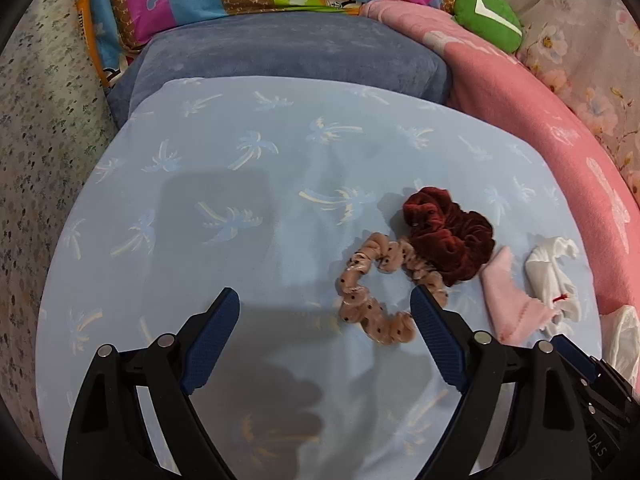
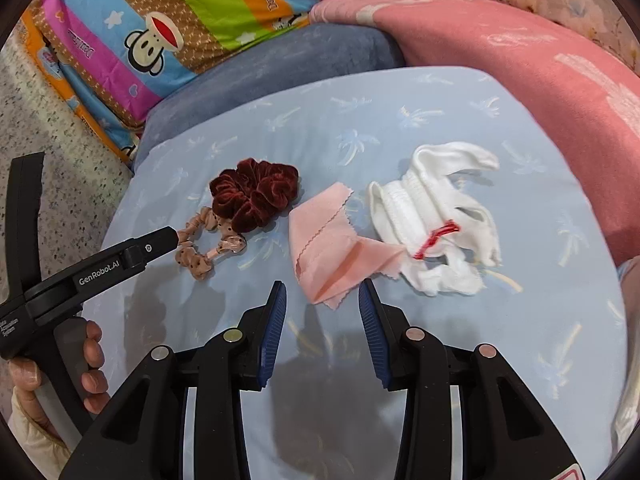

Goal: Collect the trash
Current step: 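Grasp the beige scrunchie with the left tool while the right tool grasps the pink cloth, then carry the beige scrunchie and pink cloth over the wastebasket and release both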

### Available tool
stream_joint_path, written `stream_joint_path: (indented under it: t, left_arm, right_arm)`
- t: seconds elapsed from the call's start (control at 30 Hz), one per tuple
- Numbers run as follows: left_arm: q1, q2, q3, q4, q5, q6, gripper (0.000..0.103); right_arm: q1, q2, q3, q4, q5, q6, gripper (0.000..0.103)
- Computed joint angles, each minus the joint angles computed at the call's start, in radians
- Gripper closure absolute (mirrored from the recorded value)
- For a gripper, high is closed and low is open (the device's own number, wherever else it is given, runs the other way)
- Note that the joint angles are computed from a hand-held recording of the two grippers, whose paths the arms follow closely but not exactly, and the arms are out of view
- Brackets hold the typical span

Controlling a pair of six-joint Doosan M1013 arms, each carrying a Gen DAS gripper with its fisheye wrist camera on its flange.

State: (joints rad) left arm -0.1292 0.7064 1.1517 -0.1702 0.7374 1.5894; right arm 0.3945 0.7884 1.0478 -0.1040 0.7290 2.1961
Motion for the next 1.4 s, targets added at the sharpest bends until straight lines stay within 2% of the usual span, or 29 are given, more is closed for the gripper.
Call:
stream_joint_path:
  t: [0.07, 0.27, 0.33, 0.4, 0.43, 0.47, 0.5, 0.57, 0.7, 1.0, 1.17, 1.4]
  left_arm:
    - [0.0, 0.011, -0.013, -0.002, 0.014, 0.006, 0.021]
    - [0.001, 0.041, -0.048, -0.039, 0.06, 0.052, 0.04]
    - [-0.002, 0.043, -0.048, -0.029, 0.055, 0.052, 0.044]
    - [-0.004, 0.041, -0.044, -0.034, 0.046, 0.069, 0.056]
    - [-0.003, 0.04, -0.042, -0.037, 0.045, 0.076, 0.059]
    - [-0.003, 0.04, -0.045, -0.045, 0.048, 0.085, 0.073]
    - [-0.002, 0.041, -0.047, -0.057, 0.053, 0.099, 0.081]
    - [-0.003, 0.043, -0.054, -0.069, 0.06, 0.111, 0.089]
    - [-0.006, 0.024, -0.035, -0.092, 0.034, 0.13, 0.093]
    - [-0.022, -0.055, 0.027, -0.192, -0.052, 0.224, 0.094]
    - [-0.042, -0.102, 0.054, -0.275, -0.096, 0.319, 0.094]
    - [-0.083, -0.159, 0.092, -0.422, -0.134, 0.492, 0.094]
  right_arm:
    - [-0.001, 0.02, -0.026, 0.005, 0.017, -0.006, 0.065]
    - [-0.003, 0.065, -0.086, 0.018, 0.054, -0.022, 0.065]
    - [-0.002, 0.07, -0.091, 0.003, 0.049, -0.018, 0.065]
    - [0.001, 0.078, -0.106, -0.02, 0.063, -0.014, 0.068]
    - [0.002, 0.082, -0.113, -0.031, 0.07, -0.014, 0.073]
    - [0.003, 0.086, -0.119, -0.034, 0.079, -0.02, 0.084]
    - [0.003, 0.091, -0.129, -0.034, 0.088, -0.025, 0.094]
    - [0.001, 0.089, -0.127, -0.023, 0.087, -0.033, 0.099]
    - [-0.001, 0.063, -0.094, -0.03, 0.053, -0.015, 0.1]
    - [-0.004, -0.054, 0.031, -0.099, -0.09, 0.067, 0.1]
    - [-0.008, -0.14, 0.121, -0.2, -0.176, 0.175, 0.1]
    - [-0.019, -0.263, 0.255, -0.419, -0.256, 0.404, 0.1]
